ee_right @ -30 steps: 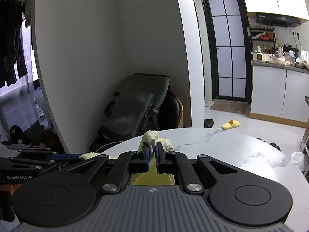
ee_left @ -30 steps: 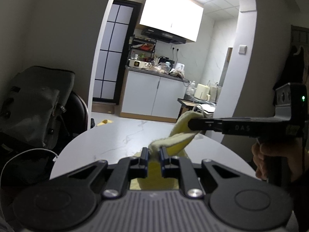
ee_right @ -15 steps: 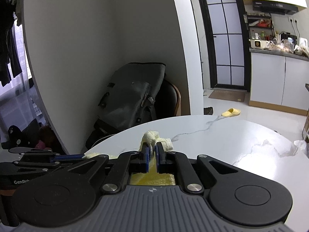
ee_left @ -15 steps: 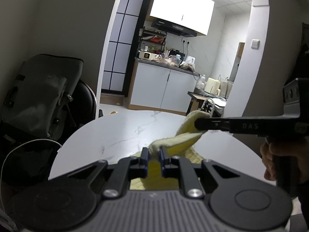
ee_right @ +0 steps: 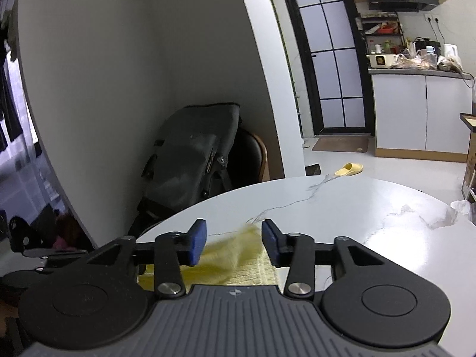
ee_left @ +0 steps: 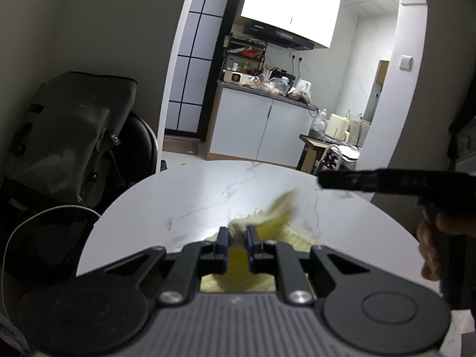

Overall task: Fold towel
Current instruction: 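Lay the towel end onto the strip and open both grippers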

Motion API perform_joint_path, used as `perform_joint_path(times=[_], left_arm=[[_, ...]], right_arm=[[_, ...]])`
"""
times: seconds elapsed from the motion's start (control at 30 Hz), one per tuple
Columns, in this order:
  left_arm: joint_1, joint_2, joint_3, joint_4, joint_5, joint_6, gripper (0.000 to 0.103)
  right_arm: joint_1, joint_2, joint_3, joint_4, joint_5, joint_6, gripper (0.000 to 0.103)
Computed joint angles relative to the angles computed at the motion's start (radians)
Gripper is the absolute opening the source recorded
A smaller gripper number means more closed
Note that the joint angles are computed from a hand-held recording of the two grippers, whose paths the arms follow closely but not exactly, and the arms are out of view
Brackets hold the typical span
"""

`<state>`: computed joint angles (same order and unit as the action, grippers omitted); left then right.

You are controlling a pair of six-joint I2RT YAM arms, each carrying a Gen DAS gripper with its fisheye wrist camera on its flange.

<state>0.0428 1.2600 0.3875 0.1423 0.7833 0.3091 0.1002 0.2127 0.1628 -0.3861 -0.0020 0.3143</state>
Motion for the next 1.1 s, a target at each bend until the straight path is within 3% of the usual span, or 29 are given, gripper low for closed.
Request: perform_joint_path(times=[0.5,0.67,0.73,0.8,1.03,1.1], left_arm=[[-0.029,0.071,0.022,0.08,-0.105,-0.042,0.015],[-0.041,0.084,0.003,0.151,-0.15,-0.086,0.029],[-0.044,0.086,0.0,0.173,-0.162,-0.105,0.045],[-0.044,0.083,-0.006,0.191,-0.167,-0.116,0.05],[-0.041,0.069,-0.007,0.152,-0.174,-0.094,0.052],[-0.046,0.066,-0.009,0.133,-0.175,-0.074,0.052]], right_arm=[[-0.051,0.149,-0.032,-0.023,-0.079,-0.078,0.047],[-0.046,0.168,-0.035,-0.047,-0.069,-0.097,0.047],[-0.039,0.158,-0.034,-0.061,-0.067,-0.105,0.047],[-0.027,0.141,-0.034,-0.071,-0.058,-0.107,0.047],[0.029,0.205,-0.032,-0.034,-0.039,-0.112,0.045],[0.039,0.229,-0.034,-0.027,-0.028,-0.119,0.037]])
